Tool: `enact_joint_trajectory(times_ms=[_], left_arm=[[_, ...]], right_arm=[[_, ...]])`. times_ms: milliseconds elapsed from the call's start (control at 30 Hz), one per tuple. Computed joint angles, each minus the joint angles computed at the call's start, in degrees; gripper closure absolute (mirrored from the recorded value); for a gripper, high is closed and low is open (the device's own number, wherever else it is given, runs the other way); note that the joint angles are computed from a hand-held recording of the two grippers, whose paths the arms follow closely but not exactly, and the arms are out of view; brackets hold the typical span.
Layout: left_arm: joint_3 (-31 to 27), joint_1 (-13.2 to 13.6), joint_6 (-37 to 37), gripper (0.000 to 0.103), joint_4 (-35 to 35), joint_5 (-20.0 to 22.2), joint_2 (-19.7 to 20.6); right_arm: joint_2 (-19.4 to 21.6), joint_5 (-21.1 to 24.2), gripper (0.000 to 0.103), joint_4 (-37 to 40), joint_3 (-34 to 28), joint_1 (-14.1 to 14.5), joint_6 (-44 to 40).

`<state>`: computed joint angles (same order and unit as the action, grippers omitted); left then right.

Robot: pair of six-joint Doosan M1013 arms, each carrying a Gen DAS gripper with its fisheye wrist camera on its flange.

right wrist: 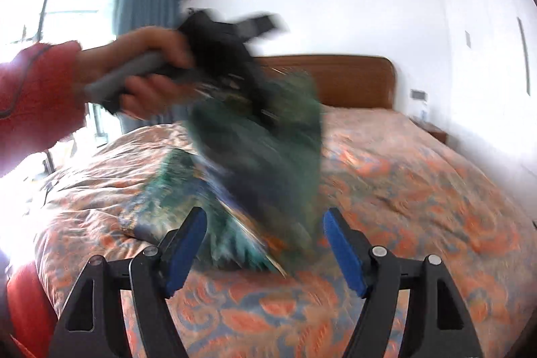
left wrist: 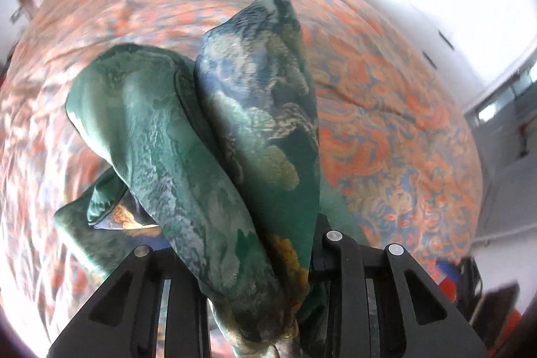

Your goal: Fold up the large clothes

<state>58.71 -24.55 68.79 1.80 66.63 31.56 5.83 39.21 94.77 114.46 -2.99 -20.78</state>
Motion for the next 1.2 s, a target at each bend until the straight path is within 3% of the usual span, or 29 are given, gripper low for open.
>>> enact_joint_trajectory(times_ms=[233, 333, 467, 633, 800, 900, 1033, 1100, 1200], left_arm=[[15.91, 4.87, -5.35, 0.072, -0.36, -7.93, -8.2], [20.28, 6.41, -7.19, 0.071, -0.64, -9.36, -9.2], [26.38, 9.31, -6.57, 0.067, -7.06, -15.85, -10.71], [30.99, 10.65, -4.2, 0.06, -10.96, -22.66, -11.81], [33.53, 11.32, -1.99, 0.056, -13.23, -26.34, -12.55], [34.5, 11.08, -4.66, 0.05, -9.51, -27.04, -12.43], [37.56, 12.35, -1.87, 0.045, -14.79, -30.39, -12.63], [38.6, 12.73, 0.25, 0.044, -17.52, -32.32, -12.61], [39.13, 12.26, -1.39, 0.043, -15.37, -33.39, -12.73]], right_arm=[[2.23, -3.46, 0.029, -10.5, -1.48, -0.54, 14.8], [2.79, -3.3, 0.029, -12.01, -1.97, 0.11, 16.39], [3.39, -2.23, 0.029, -16.54, -3.78, 2.25, 20.31], [6.63, 2.4, 0.029, -28.06, -11.92, 5.9, 33.82], [12.12, 7.6, 0.029, -42.64, -21.91, 11.34, 47.98], [15.77, 7.94, 0.029, -51.75, -25.83, 14.59, 57.12], [19.02, 8.76, 0.024, -62.12, -27.68, 17.1, 67.75], [19.12, 6.61, 0.022, -65.19, -26.83, 17.8, 68.75], [19.61, 5.55, 0.02, -66.35, -26.33, 17.84, 69.37]])
